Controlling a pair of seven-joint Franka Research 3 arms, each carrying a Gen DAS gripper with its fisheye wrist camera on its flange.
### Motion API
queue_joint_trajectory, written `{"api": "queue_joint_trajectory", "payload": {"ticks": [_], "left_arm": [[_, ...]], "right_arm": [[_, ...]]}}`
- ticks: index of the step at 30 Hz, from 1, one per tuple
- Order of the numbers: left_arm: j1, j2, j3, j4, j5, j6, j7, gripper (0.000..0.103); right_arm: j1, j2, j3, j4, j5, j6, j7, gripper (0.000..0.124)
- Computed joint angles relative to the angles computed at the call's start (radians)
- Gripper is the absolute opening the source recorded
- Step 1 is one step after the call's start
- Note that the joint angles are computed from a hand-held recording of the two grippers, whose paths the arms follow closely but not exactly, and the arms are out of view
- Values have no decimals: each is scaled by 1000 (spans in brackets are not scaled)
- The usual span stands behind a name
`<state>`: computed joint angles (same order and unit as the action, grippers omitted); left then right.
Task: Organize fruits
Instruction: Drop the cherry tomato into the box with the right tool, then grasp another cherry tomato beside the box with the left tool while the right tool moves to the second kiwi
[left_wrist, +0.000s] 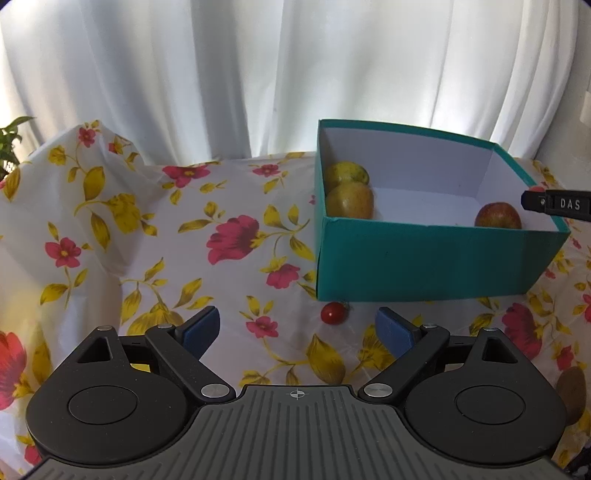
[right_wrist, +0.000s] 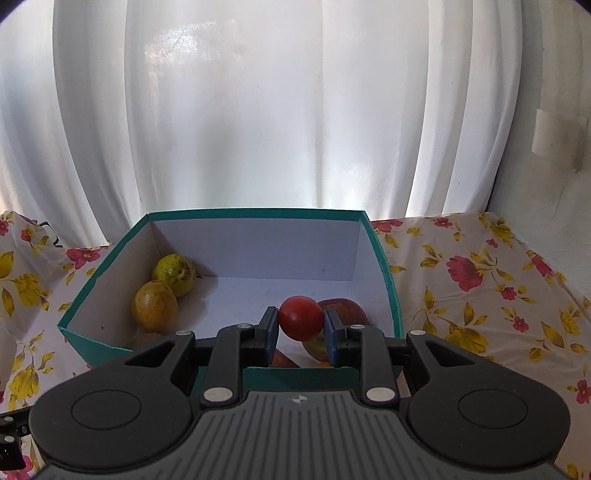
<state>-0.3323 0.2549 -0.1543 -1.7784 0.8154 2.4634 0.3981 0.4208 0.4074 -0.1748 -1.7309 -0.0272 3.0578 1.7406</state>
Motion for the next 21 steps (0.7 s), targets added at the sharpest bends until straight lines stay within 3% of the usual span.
{"api": "queue_joint_trajectory", "payload": {"ticks": [4, 7, 13, 16, 19, 21], "left_arm": [[2, 11, -3, 3, -13, 19, 26, 95], [-1, 27, -2, 15, -22, 19, 47, 94], [-3, 60, 3, 38, -54, 23, 89, 90], [-7, 70, 6, 43, -62, 37, 105, 90], [-19, 80, 14, 45, -45, 53, 101, 89], [-27, 89, 21, 47, -25, 67, 95, 85]], "right_arm": [[4, 14, -6, 17, -2, -12, 9, 26], [21, 16, -28, 13, -10, 12, 31, 63], [83, -17, -105, -35, -13, 91, 69, 73], [210, -52, -254, -101, -11, 167, 129, 87], [345, -93, -396, -190, 43, 252, 138, 93], [369, -130, -410, -248, 81, 291, 126, 95]]}}
